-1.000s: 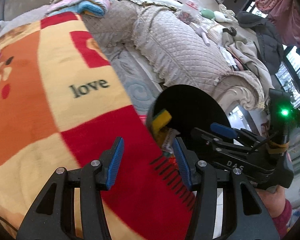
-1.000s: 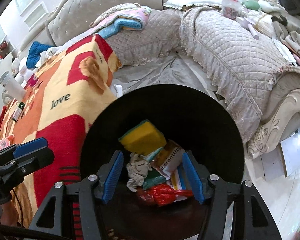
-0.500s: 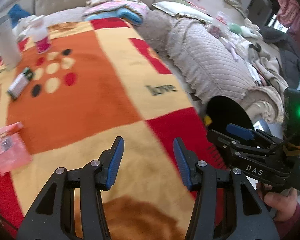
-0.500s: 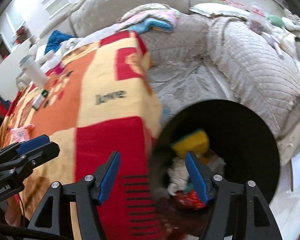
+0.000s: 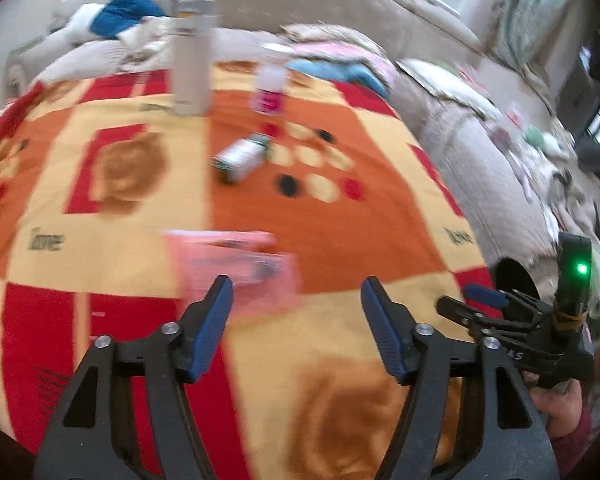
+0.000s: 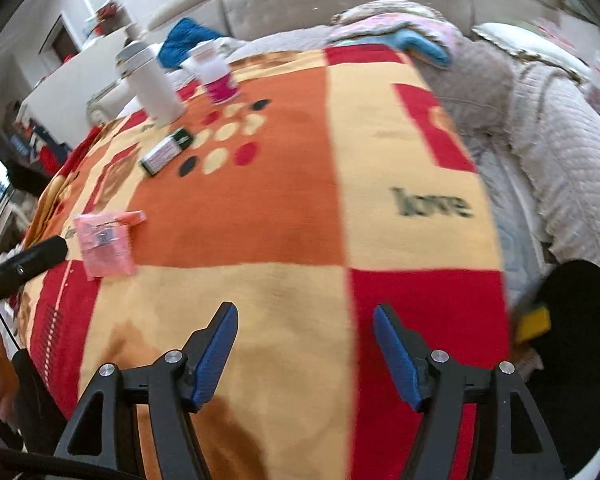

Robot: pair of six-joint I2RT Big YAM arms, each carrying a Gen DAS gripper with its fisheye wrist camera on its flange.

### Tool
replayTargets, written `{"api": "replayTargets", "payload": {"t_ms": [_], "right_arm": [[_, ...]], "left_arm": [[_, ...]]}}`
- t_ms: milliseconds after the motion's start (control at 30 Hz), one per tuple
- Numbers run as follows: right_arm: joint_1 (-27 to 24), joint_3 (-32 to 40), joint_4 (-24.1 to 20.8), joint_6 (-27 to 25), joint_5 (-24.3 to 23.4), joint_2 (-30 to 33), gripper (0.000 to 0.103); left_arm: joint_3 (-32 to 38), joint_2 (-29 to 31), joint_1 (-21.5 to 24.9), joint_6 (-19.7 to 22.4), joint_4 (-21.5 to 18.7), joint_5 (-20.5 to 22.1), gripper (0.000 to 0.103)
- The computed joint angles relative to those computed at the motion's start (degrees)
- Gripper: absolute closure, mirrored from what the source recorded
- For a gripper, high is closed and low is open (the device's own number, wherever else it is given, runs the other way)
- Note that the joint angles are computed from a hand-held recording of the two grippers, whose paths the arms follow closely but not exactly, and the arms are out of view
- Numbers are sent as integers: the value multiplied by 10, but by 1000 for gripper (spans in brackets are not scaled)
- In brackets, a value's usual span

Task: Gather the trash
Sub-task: 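Move both tools back over the blanket, then grasp the pink plastic bag with left tool while right tool grasps green-white medicine box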

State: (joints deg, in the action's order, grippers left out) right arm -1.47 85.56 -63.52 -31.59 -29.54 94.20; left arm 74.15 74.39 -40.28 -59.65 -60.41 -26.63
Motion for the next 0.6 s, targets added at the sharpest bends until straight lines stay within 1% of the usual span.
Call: {"api": "replayTargets", "payload": {"t_ms": [33,67,167,233,267,367,433,467,500,533,567,600], "right_arm": [[6,1,-1,1,-2,0,34],[12,2,-2,3,-4,0,34],[35,9,-3,11,-6,1,33],[51,16,0,22,-4,5,32],[57,20,0,28,-4,7,31],[78,43,-3,52,-3,22,31],[94,63,-5,70,-3,35,31],[100,74,-7,80,-4,42,30],[107,88,-10,93,-8,51,30],[116,105,-16,108,-16,63,30],[125,120,-21,122,-25,74,30],[136,134,-23,135,-33,85,30]], "left_arm": [[-13,-12,5,-3,1,-3,29],[-32,-28,13,-7,7,-3,28],[-70,-49,35,-11,23,14,28],[-90,-54,46,0,44,27,28],[-101,-55,54,9,61,38,28],[-125,-58,75,39,109,81,28],[-129,-52,84,57,132,102,30],[-132,-51,88,67,142,107,44],[-132,-48,92,77,145,115,57],[-128,-41,97,86,137,128,75],[-129,-40,103,92,136,140,78],[-133,-45,105,93,141,143,82]]}}
